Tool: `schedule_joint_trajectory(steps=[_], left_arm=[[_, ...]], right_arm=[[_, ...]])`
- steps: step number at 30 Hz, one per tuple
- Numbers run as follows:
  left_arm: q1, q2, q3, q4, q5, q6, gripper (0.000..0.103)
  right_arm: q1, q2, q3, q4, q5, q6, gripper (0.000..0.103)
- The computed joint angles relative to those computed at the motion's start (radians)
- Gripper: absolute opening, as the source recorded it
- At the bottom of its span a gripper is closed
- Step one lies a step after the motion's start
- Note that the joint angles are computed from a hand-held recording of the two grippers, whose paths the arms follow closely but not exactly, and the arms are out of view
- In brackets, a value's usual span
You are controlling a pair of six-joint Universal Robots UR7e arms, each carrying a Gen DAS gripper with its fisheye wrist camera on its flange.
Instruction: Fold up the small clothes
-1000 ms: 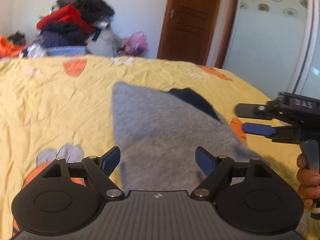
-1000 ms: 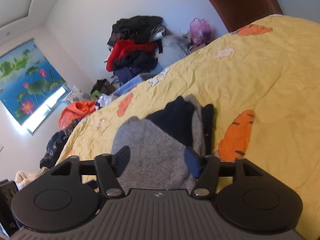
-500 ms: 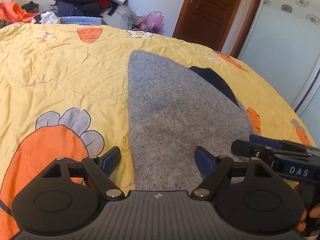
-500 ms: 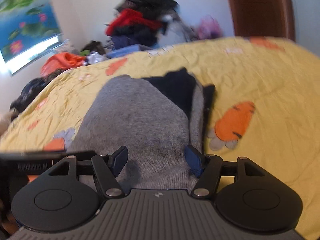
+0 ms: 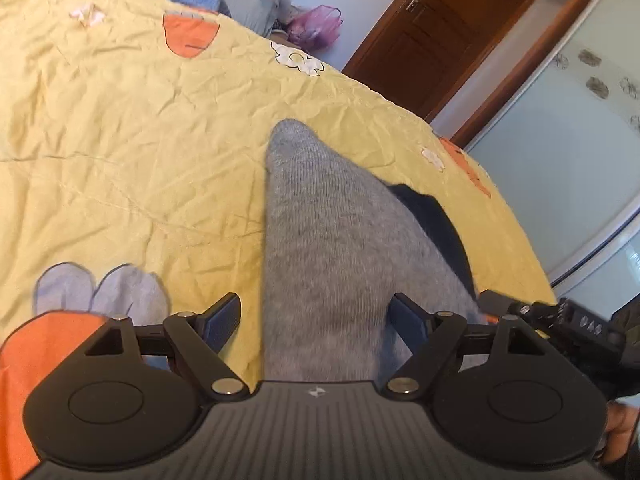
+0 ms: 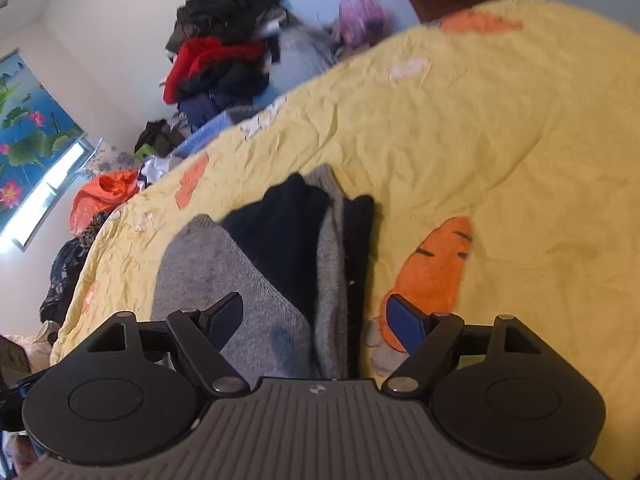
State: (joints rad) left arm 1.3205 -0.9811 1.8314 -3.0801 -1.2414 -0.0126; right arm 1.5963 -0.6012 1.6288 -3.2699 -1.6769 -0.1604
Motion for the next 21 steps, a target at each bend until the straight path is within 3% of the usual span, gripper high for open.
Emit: schedule_joint_trajectory(steps=[1,2,5,6,7,8,10,16,21], left_arm=[[0.006,0.009,-0.020,0.019,-0.018,-0.013,0.081],[0.013,0.018,-0.039,0.032,-0.039,-0.022,0.071],[0.022,0.039,-0.079,0.072,-0.050,-0.049,0.059],[0.023,0.042,-0.083,0.072,-0.052,-0.047,0.055],[0.021,0.043,-0.083,0.068,-0.049,-0.036,0.047],[0.016,0.039,-0.075,0.056,-0.038,-0.022,0.042],[0.004,0.030,-0.056,0.023,-0.014,0.011,0.038],[-0.030,-0.027,-0.021,-0.073,0.080,0.112,0.035],[-0.021,-0.064,-0.020,-0.083,0.158,0.164,0.035]], right_arm=[[0.002,0.015,-0.024,0.022,-0.001,0.009,0.081],[0.002,0.027,-0.044,0.046,0.003,0.013,0.081],[0.001,0.058,-0.071,0.048,0.039,0.003,0.078],[0.004,0.063,-0.078,0.056,0.040,0.003,0.073],[0.007,0.066,-0.087,0.074,0.031,0.006,0.056],[0.009,0.067,-0.091,0.092,0.030,0.011,0.045],[0.007,0.059,-0.075,0.085,0.058,-0.001,0.036],[0.039,0.074,-0.095,0.081,0.150,0.003,0.034],[0.078,0.155,-0.201,0.125,0.168,-0.017,0.034]])
